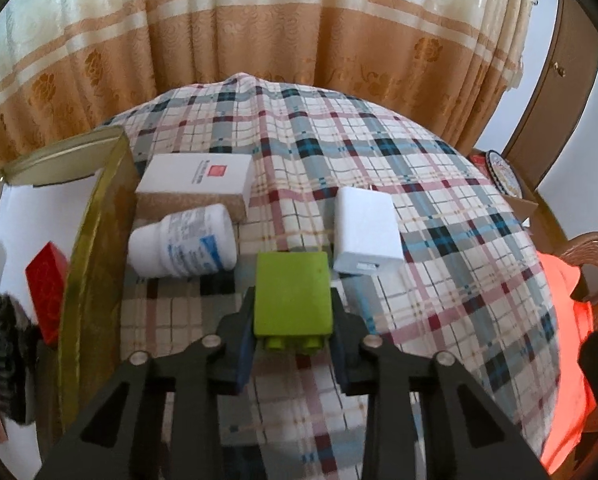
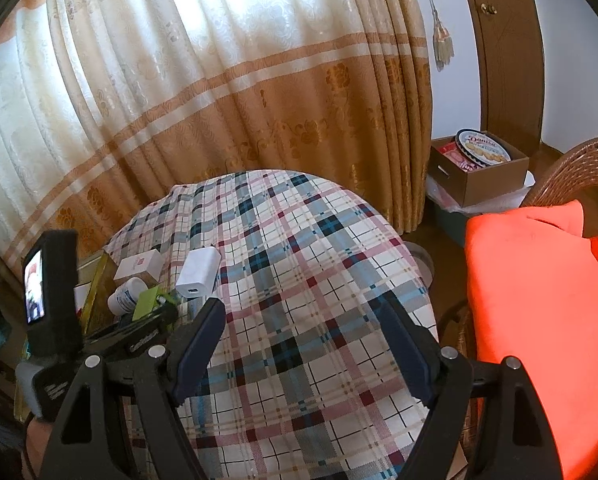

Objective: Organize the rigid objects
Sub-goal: 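Grasp the white charger with the right tool while the left tool lifts the green block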

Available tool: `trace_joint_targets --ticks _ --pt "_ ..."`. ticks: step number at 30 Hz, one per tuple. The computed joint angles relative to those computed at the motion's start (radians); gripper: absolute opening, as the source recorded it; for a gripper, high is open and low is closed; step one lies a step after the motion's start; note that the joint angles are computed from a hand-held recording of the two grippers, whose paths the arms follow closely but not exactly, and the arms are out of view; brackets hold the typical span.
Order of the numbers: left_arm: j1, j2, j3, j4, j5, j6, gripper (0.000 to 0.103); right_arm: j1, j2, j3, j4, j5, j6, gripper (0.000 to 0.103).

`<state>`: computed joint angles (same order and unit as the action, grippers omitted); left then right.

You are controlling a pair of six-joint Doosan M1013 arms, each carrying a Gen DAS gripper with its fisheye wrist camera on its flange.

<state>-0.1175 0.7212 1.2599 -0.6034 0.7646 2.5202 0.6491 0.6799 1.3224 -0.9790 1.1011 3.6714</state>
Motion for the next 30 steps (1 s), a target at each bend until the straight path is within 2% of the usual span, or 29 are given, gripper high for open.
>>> trace_joint_targets --ticks 8,14,23,30 --pt "0.053 -0.043 0.051 -0.148 0.049 0.173 0.031 -0.014 0.007 -0.019 0.012 -0.008 -0.066 0.082" --pt "0.107 -0.054 0.057 -0.265 0.116 0.268 0.031 -0.042 0.019 -0.048 0.009 -0.074 -0.12 0.082" --pt "0.149 -0.062 0.054 -0.351 0.156 0.332 0.031 -0.1 0.107 -0.193 0.15 -0.156 -0.353 0.082" --pt "0.158 -0.067 0.052 -0.358 0.154 0.353 0.031 -0.135 0.198 -0.349 0.298 -0.096 -0.535 0.081"
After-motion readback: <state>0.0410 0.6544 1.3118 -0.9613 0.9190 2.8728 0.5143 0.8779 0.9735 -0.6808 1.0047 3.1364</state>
